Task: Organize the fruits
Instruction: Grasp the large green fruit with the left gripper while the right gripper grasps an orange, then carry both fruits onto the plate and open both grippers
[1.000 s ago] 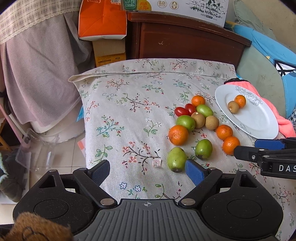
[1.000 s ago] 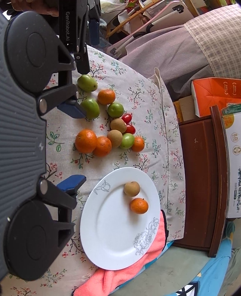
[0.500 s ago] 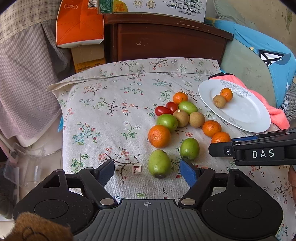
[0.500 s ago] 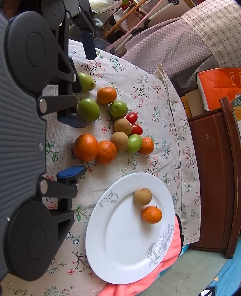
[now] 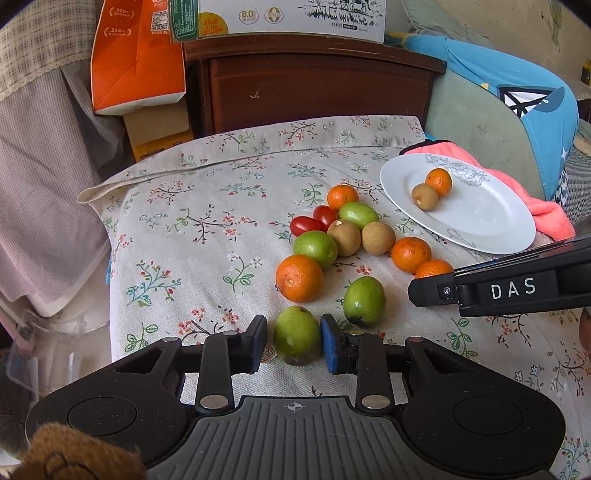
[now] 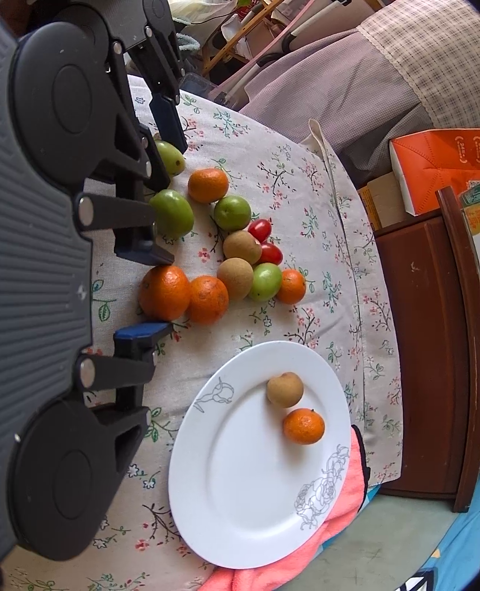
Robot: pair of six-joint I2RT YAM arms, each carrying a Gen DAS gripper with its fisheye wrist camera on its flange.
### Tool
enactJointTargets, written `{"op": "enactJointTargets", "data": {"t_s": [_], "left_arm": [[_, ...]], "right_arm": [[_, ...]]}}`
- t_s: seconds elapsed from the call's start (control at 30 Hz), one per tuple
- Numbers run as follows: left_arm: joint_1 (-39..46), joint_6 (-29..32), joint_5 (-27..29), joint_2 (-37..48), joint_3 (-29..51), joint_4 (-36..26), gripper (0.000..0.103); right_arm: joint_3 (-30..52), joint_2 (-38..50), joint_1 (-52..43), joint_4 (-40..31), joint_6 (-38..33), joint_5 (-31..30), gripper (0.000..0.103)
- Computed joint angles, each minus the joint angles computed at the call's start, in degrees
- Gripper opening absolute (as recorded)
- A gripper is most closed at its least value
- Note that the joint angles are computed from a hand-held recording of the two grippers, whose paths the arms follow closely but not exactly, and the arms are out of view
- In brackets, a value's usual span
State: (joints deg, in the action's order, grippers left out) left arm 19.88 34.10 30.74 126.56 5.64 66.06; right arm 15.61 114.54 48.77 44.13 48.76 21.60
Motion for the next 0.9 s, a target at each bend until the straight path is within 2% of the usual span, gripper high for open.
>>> {"op": "enactJointTargets", "data": {"t_s": [0.1,0.3,0.53,0.63,0.73,0.9], "left_arm": [[0.91,-0.64,0.89,-2.06,0.7,-3.92,0.024],[1.01,-1.59,0.83,-2.42,-0.24,-2.36,0.024],[1.86,-4.32,4.11,-9.07,-1.31,-7.3,0.024],[1.0,-6.32,4.94,-12.38,-2.06,-8.5,0.024],[0.04,-8.81,6.83,-17.34,-1.84,-13.34,0.024],[-5.01,-14.25,6.94,-23.75,-1.21,-17.93,0.024]], "right_arm": [[-0.34,-0.44,-0.08,-0.04,-0.04,-0.33,0.033],[-1.92,-1.98,-0.19,0.45,0.49,-0.83,0.032],[-5.47,-6.49,-0.48,2.22,0.79,-0.42,0.032],[-7.32,-9.84,-1.03,2.17,0.68,0.18,0.032],[-9.55,-14.23,-2.35,1.87,0.45,0.66,0.032],[-13.74,-25.32,-6.73,-1.67,-0.67,1.04,0.032]]}}
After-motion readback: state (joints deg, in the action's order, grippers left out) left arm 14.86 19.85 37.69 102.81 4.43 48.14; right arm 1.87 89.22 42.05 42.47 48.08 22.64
